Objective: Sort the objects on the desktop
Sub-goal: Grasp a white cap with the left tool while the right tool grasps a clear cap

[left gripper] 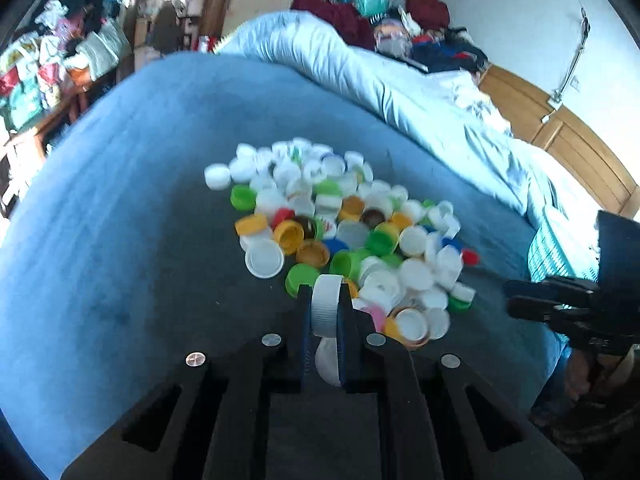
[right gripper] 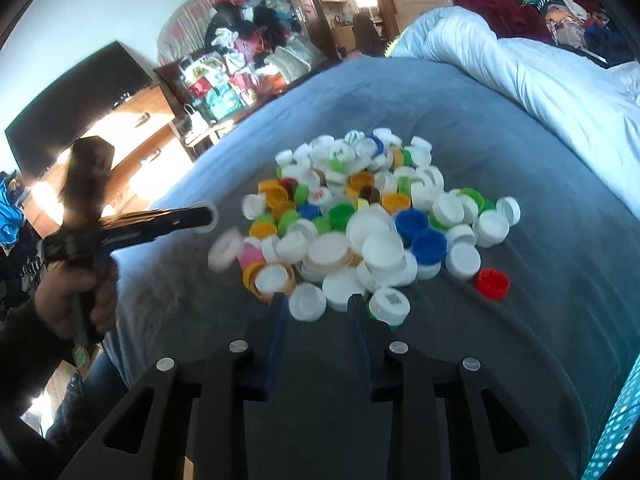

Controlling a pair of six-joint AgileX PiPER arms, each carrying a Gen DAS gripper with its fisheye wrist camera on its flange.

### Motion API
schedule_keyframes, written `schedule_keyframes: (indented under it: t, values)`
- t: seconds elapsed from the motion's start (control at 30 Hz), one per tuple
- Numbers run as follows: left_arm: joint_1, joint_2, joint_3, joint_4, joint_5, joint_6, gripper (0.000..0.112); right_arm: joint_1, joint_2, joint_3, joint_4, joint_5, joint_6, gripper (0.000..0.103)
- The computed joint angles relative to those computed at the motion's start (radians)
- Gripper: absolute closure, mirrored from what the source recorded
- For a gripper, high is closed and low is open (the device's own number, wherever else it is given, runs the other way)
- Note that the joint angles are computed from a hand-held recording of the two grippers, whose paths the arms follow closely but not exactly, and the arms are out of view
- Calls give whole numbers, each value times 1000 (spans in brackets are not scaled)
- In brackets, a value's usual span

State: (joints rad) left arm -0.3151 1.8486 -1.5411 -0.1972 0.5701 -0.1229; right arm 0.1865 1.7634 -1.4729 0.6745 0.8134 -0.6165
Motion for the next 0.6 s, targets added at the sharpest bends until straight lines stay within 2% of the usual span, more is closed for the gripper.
schedule_keyframes:
  t: [0.07, 0.13, 0.23, 0.43, 0.5, 0.6]
  values:
    - [7, -54, 39, 40, -19, -77, 104, 7, 20, -32, 3, 27, 4, 66]
    - [14, -94, 69, 112, -34, -170, 104, 15, 61, -84, 99, 118, -51, 62]
    - [28, -129, 107, 147, -33, -222, 104, 95, 109, -128, 148, 151, -111, 62]
    - [37, -171, 208, 148, -85, -270, 104, 300, 238, -214, -104, -61, 56, 56]
    - [46, -173, 224, 126, -98, -256, 104, 325, 284, -268, -153, -70, 97, 51]
    - [61, -175, 241, 78, -113, -203, 104, 360, 336, -348, -253, -59, 158, 51]
